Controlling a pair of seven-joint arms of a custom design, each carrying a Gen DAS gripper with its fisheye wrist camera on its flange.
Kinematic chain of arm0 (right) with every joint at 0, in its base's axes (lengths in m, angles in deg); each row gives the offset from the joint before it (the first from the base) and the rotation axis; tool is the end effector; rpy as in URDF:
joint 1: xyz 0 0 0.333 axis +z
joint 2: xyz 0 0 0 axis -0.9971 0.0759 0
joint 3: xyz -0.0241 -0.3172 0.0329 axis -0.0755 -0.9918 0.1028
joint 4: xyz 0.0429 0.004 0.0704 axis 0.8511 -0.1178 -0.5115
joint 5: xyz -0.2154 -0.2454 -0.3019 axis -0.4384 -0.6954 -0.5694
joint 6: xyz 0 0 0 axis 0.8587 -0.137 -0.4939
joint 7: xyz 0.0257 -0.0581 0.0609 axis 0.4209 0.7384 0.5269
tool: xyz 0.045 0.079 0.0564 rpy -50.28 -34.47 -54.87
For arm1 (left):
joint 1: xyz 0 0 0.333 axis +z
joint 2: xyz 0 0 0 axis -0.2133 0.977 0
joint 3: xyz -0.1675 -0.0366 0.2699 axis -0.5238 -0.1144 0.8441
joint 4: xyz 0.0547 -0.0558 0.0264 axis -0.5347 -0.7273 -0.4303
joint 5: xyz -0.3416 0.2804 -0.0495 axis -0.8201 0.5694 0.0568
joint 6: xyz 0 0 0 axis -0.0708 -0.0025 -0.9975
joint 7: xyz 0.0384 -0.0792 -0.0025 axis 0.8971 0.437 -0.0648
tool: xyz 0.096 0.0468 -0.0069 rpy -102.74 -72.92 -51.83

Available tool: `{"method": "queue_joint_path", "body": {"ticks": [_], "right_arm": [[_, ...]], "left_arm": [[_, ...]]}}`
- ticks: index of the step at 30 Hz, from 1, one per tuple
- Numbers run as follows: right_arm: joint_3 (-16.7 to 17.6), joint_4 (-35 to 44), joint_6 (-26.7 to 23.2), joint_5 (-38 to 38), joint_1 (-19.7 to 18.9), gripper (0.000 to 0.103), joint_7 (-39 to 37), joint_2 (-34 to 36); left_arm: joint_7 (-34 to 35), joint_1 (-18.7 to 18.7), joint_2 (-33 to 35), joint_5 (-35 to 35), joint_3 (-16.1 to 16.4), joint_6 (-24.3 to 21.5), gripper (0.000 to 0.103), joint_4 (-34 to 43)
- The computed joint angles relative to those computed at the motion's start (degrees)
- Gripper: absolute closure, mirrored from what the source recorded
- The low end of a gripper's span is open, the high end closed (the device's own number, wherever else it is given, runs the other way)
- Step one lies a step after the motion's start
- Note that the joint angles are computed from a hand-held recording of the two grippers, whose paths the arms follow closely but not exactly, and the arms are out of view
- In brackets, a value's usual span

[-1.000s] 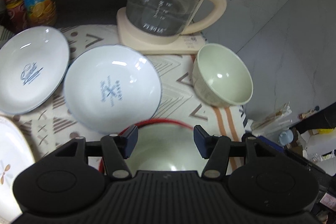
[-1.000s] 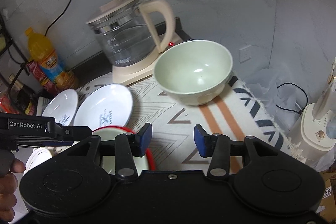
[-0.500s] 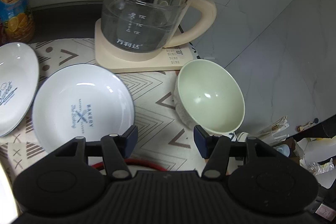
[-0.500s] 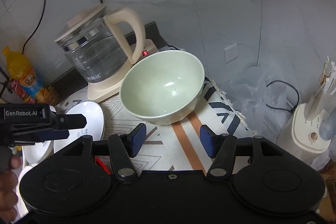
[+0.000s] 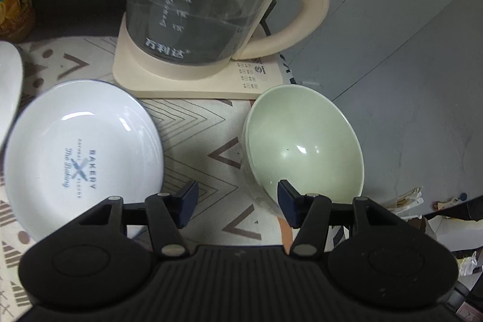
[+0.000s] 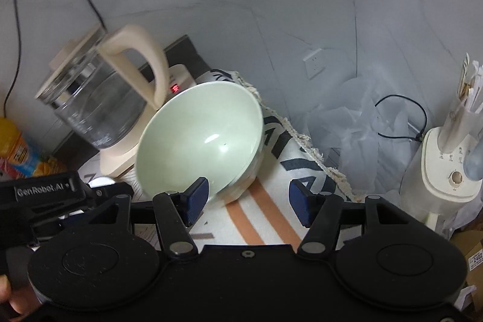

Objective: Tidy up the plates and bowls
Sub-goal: 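Close both grippers on the rim of the smaller pale green bowl, then carry the smaller green bowl over and lower it into the bowl stack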

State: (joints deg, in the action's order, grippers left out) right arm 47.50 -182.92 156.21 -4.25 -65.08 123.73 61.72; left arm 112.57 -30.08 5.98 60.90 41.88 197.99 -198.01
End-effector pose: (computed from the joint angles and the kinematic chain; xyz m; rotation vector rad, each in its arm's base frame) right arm 0.4151 0.3301 0.5382 -1.6366 1.8279 -0.2366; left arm 0.4376 -0.2572 0.5651 -2.4434 1.6014 -0.7988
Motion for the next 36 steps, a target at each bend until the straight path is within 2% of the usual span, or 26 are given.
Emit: {"method": "queue_joint_path", "body": {"ticks": [2, 9, 12, 14, 16, 17, 21, 25, 30, 36], "right_arm": [[-0.1, 0.7, -0.1, 0.1, -0.3, 0.044, 0.8, 1.3], [-0.6, 2.6, -0.1, -0.7, -0.2, 0.050, 2.6, 4.9], [-0.8, 3.5, -0.9, -1.5, 0.1, 0.058, 3.1, 6.2], [-1.5, 3.4, 0.2, -0.7, 0.9, 0.065, 2.6, 6.8], [-2.2, 3.7, 0.6, 0.3, 1.7, 0.073, 1.0, 7.4], [-2.3, 4.1, 0.3, 0.3, 2.0, 0.078, 0.0, 7.9], [-0.7, 4.9, -0.3, -5.5, 0.9, 0.079, 3.2, 8.1], [-1.5, 3.0, 1.6, -4.1, 1.5, 0.079, 3.0, 6.2], [0.9, 2.1, 2.4, -7.8, -0.8, 0.080, 7.2, 3.6], [1.3, -0.5, 5.0, -6.3, -0.6, 0.080, 7.1, -0.6]], "left_arm": [[-0.4, -0.1, 1.0, -0.4, -0.1, 2.3, 0.048, -0.2], [-3.1, 1.0, 5.9, 2.5, -1.5, 1.0, 0.055, 3.4], [-3.4, 1.0, 7.7, 2.4, -1.3, 1.0, 0.064, 4.3], [-3.8, 1.3, 8.6, 3.0, -1.5, 0.3, 0.081, 5.0], [-4.8, 1.4, 9.0, 3.0, -1.5, 0.3, 0.091, 5.1], [-5.1, 1.5, 9.1, 3.2, -1.6, 0.7, 0.091, 5.0], [-4.5, 1.2, 9.0, 3.2, -1.4, 0.8, 0.091, 5.0], [-3.6, 0.7, 7.5, 2.0, -1.1, 0.6, 0.091, 4.4], [-5.1, 0.4, 5.1, 2.1, -1.6, 1.1, 0.091, 3.5], [-6.1, -0.1, -0.5, 3.0, -1.7, 0.8, 0.091, 1.3]]}}
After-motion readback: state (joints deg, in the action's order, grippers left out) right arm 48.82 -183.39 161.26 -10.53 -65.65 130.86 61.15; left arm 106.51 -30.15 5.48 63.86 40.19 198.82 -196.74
